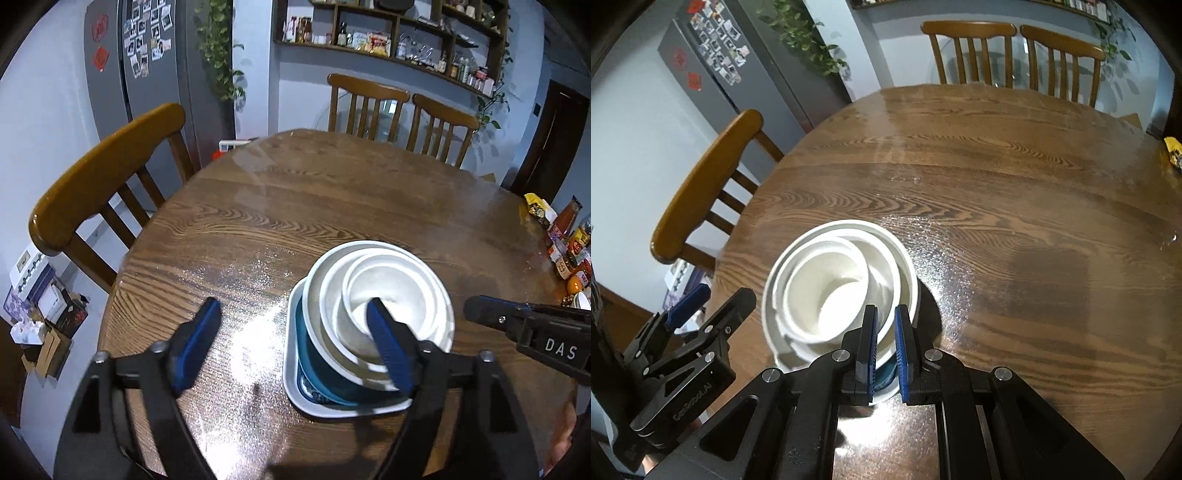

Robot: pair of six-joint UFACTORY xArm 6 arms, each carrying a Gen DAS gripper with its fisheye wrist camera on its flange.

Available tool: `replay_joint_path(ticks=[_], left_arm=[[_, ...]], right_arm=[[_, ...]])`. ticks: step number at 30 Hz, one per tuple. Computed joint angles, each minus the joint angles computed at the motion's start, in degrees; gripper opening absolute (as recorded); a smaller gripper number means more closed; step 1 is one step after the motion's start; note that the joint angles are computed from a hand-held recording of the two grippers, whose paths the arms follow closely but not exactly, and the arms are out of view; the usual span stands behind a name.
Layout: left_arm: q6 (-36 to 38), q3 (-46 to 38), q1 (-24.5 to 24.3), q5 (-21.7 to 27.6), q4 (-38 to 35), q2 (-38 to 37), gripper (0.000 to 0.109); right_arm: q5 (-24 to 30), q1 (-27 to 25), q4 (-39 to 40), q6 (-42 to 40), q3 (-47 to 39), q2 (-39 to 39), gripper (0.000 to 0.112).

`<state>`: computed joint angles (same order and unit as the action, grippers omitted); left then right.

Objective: Organize plates and bowls

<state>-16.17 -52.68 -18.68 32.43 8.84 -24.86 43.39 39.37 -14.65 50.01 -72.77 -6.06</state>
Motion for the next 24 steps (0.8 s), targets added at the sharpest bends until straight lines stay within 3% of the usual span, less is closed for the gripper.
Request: replay_joint_path(ticks=[2, 4, 6, 8, 13, 15, 19, 24], left_arm=[[0.61, 1.73, -0.12, -1.08, -0.5, -1.92, 0.086], [1.0, 2.64, -0.27, -1.18, -0.26, -3.01, 0.09], [0.78, 4.54, -0.2, -2.09, 0.25, -4.64, 0.097], [0.32, 6.75, -0.03, -3.45, 0.74, -6.45, 0.101], [1.22, 11.66, -0.39, -5.75, -0.6, -11.19, 0.102], [0.52, 13.3, -0.67, -6.73, 0.07, -12.8, 0.102], [-1.93, 14.93, -1.44, -7.41, 2.99, -14.4, 0.102], [-3.82, 17.17, -2.16, -8.01, 5.96, -16.27, 0.102]], right_arm=[[-1.26, 0.49, -0.78, 0.15, 2.02, -1.63, 0.011], [-3.41, 0.88, -0.47, -1.01, 4.48, -3.31, 0.022], [-5.32, 1.64, -1.4, -0.99, 7.44, -5.33, 0.042], [-6.62, 2.51, -3.97, 0.66, 9.82, -6.96, 0.05], [-9.62, 5.21, -14.32, 9.43, 16.3, -11.95, 0.057], [-9.98, 6.5, -19.37, 14.09, 18.36, -13.71, 0.066], [-6.93, 9.75, -30.82, 23.94, 19.54, -14.82, 0.076], [-4.14, 11.72, -36.46, 28.05, 20.14, -14.92, 0.085]])
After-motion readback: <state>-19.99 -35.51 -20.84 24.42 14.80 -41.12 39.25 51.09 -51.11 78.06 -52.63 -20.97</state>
